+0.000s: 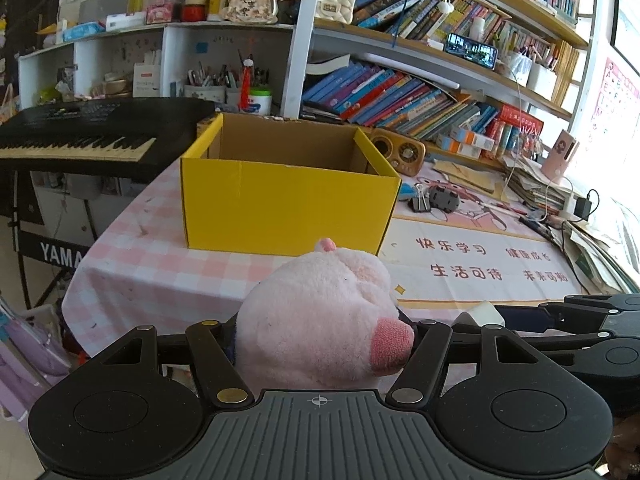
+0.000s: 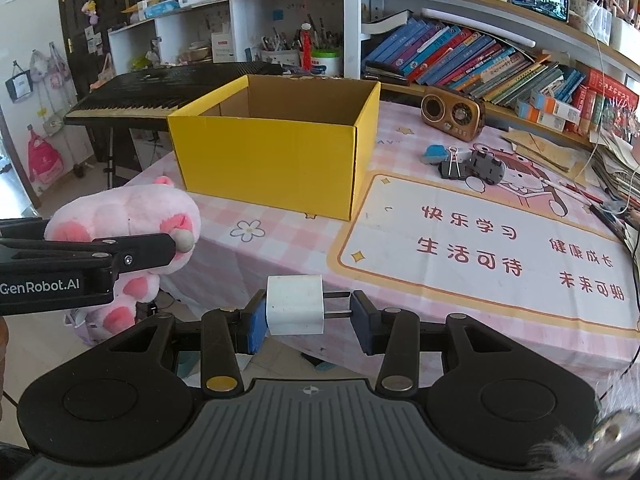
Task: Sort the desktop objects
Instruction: 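Carry the plush with the left gripper while the right carries the plug to the box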
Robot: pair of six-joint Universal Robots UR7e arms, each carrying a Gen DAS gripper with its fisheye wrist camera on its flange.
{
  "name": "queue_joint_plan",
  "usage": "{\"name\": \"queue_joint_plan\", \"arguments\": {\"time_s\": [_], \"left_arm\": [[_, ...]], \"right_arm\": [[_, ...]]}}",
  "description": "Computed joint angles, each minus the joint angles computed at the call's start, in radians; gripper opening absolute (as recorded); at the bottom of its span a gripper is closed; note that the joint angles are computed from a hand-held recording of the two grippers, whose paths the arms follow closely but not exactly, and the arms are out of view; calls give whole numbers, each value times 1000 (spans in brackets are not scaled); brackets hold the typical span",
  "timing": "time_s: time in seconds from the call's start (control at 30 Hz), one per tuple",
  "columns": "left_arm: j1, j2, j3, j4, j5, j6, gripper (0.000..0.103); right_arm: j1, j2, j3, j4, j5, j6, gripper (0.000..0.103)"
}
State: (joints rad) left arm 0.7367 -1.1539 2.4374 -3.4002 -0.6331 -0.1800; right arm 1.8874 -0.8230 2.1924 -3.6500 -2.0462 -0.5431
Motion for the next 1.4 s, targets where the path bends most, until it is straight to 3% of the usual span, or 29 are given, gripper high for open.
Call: {"name": "queue_joint_plan", "arguments": {"time_s": [0.53, 0.87, 1.4], "left_arm": [[4, 17, -24, 0, 14, 5, 65], [42, 61, -89, -14, 43, 23, 65], [115, 174, -299, -123, 51, 218, 65]], "right_arm": [[-5, -2, -25, 38, 19, -22, 41], [-28, 23, -114, 118, 71, -71, 41], [-60, 51, -321, 260, 162, -128, 41]]}}
